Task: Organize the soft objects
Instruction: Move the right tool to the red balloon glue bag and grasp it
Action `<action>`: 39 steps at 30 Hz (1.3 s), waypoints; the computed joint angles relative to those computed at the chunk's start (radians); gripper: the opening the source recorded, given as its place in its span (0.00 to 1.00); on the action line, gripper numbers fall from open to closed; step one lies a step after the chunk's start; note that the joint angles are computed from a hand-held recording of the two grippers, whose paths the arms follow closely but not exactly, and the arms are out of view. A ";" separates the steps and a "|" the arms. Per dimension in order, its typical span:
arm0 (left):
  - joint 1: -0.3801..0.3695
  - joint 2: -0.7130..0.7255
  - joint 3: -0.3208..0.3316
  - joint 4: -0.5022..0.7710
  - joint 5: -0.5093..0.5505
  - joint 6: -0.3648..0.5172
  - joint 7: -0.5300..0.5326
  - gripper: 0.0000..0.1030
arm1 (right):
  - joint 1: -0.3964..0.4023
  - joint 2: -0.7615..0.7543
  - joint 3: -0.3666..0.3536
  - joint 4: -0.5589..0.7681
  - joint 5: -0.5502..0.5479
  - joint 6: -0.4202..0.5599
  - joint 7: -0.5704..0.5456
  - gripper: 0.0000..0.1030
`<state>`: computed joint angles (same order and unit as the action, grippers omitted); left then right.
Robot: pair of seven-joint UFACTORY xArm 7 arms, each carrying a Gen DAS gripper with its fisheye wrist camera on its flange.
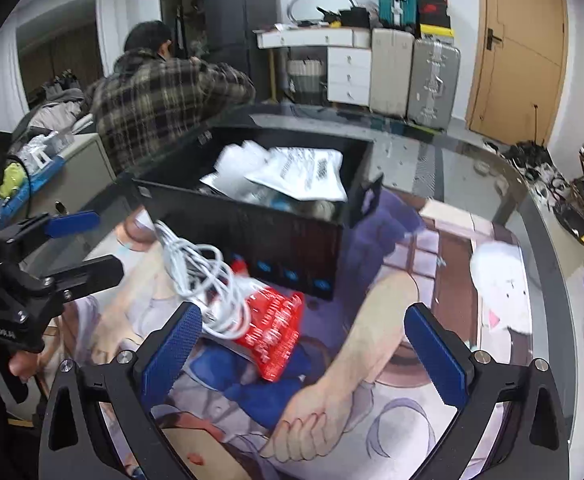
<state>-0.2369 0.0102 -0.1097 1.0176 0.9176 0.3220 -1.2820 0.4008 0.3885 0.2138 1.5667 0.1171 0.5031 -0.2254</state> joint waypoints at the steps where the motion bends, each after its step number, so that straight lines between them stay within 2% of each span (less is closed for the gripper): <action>1: -0.001 0.008 -0.001 0.005 -0.003 0.009 0.003 1.00 | 0.000 0.007 -0.002 0.009 0.000 0.020 0.006 1.00; 3: -0.005 0.019 0.000 0.008 -0.032 0.016 0.028 1.00 | -0.002 0.008 -0.003 0.007 0.003 0.026 0.007 1.00; 8: -0.024 0.037 0.005 0.015 -0.019 0.056 0.028 1.00 | -0.002 0.002 -0.004 -0.002 -0.002 0.019 0.003 1.00; 15: -0.026 0.042 0.019 0.000 -0.035 0.017 0.028 1.00 | -0.014 0.013 0.003 0.017 0.018 0.053 -0.017 1.00; 24: -0.031 0.044 0.029 -0.010 0.011 -0.007 -0.027 1.00 | 0.024 0.064 0.004 0.072 -0.012 0.114 -0.027 1.00; 32: -0.014 0.029 0.034 -0.043 -0.017 -0.054 -0.031 1.00 | 0.037 0.079 0.000 0.083 -0.020 0.137 -0.039 1.00; 36: -0.004 0.017 0.030 -0.056 -0.031 -0.046 -0.028 1.00 | 0.033 0.072 -0.004 0.078 -0.025 0.156 -0.057 1.00; 39: 0.006 0.020 0.025 -0.059 -0.098 -0.041 0.008 1.00 | 0.023 0.063 -0.009 0.068 -0.008 0.143 -0.037 1.00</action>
<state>-0.2310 0.0299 -0.0845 0.9583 0.8195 0.2813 -1.2738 0.4234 0.4519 0.2051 1.6349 0.1091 0.6459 -0.2626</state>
